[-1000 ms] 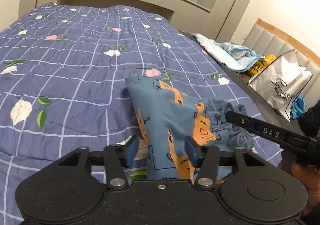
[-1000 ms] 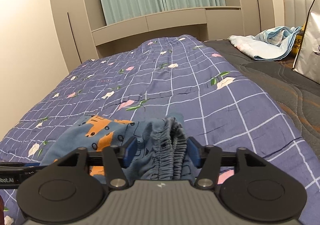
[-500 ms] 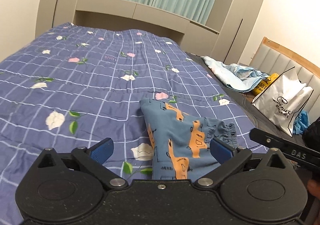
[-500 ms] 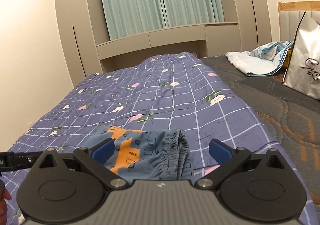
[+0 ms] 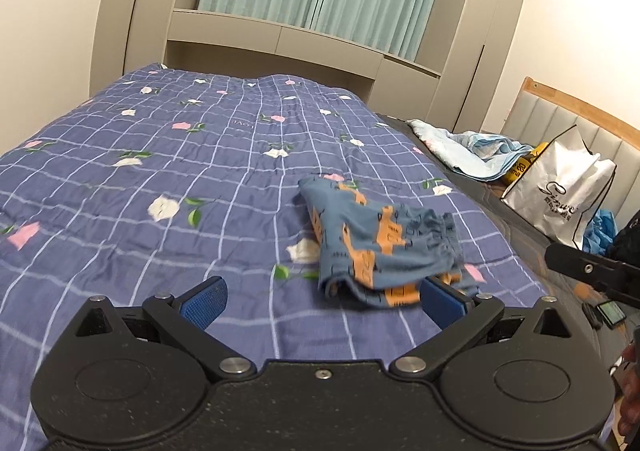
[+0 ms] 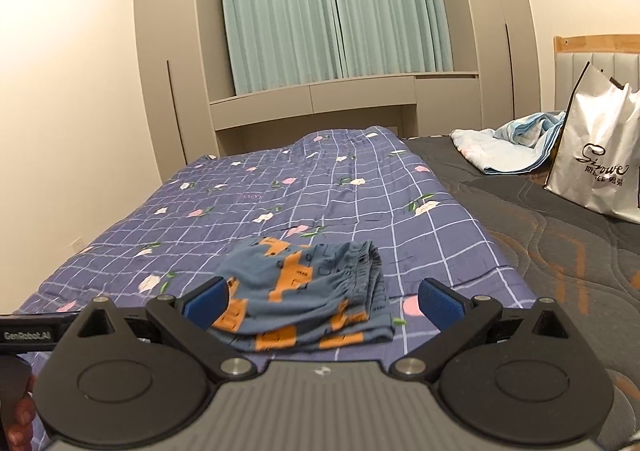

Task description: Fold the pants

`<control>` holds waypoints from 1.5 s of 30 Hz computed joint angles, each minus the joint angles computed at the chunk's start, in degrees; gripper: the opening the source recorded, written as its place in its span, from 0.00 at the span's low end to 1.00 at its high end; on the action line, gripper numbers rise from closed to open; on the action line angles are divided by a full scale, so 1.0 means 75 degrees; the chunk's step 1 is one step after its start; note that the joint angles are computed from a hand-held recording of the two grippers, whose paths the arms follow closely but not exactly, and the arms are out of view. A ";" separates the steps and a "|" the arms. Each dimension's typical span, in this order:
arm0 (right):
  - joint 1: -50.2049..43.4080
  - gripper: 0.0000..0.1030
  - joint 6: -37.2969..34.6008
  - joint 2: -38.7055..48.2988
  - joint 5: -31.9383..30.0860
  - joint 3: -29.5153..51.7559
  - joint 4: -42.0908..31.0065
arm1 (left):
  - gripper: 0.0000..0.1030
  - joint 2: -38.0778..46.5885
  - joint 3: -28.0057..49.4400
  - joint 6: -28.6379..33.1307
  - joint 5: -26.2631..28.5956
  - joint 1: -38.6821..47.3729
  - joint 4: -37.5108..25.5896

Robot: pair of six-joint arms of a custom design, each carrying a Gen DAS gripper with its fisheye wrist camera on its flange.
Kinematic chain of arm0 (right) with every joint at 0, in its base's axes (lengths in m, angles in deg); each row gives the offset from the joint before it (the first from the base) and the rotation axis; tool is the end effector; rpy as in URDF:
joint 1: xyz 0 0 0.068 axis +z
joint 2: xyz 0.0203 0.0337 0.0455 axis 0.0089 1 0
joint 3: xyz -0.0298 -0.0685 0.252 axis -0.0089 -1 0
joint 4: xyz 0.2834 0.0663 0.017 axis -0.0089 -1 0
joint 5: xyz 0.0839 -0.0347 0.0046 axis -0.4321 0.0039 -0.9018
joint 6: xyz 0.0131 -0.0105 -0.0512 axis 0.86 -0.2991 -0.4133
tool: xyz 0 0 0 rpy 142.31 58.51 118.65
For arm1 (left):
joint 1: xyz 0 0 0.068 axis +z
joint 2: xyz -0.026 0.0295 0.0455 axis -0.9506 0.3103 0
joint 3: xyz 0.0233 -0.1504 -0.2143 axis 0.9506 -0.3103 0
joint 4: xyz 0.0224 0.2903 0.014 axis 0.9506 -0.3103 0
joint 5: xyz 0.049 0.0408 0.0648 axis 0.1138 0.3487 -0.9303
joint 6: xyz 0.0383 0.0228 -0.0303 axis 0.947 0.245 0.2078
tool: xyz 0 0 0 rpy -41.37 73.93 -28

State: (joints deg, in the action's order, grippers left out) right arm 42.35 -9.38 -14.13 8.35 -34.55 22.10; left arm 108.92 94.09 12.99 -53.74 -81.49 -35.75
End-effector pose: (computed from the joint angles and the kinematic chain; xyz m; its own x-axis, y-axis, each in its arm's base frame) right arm 0.2323 0.1875 0.2250 -0.3876 0.0500 -0.9205 -0.1962 0.9712 0.1354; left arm 0.2306 -0.0401 0.1993 -0.5133 -0.1893 -0.8370 0.0551 0.9661 -0.2523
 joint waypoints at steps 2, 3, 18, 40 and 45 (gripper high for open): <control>0.0348 1.00 0.0033 -0.0350 0.0317 -0.0271 -0.0086 | 0.99 -0.0615 -0.0316 0.0027 -0.0035 -0.0041 -0.0284; 0.0547 1.00 0.0052 -0.0515 0.0499 -0.0428 -0.0105 | 0.99 -0.0932 -0.0472 0.0057 -0.0032 -0.0047 -0.0424; 0.2365 1.00 0.0745 -0.1094 0.2259 -0.1548 -0.0126 | 0.99 -0.4602 -0.2029 0.0079 -0.0794 -0.0461 -0.2399; 0.2364 1.00 0.1027 -0.1006 0.2359 -0.1924 0.0139 | 0.99 -0.5433 -0.2298 0.0202 -0.1617 -0.1113 -0.3017; 0.2321 1.00 0.1016 -0.0989 0.2307 -0.1919 0.0159 | 0.99 -0.5401 -0.2300 0.0230 -0.1560 -0.1055 -0.3006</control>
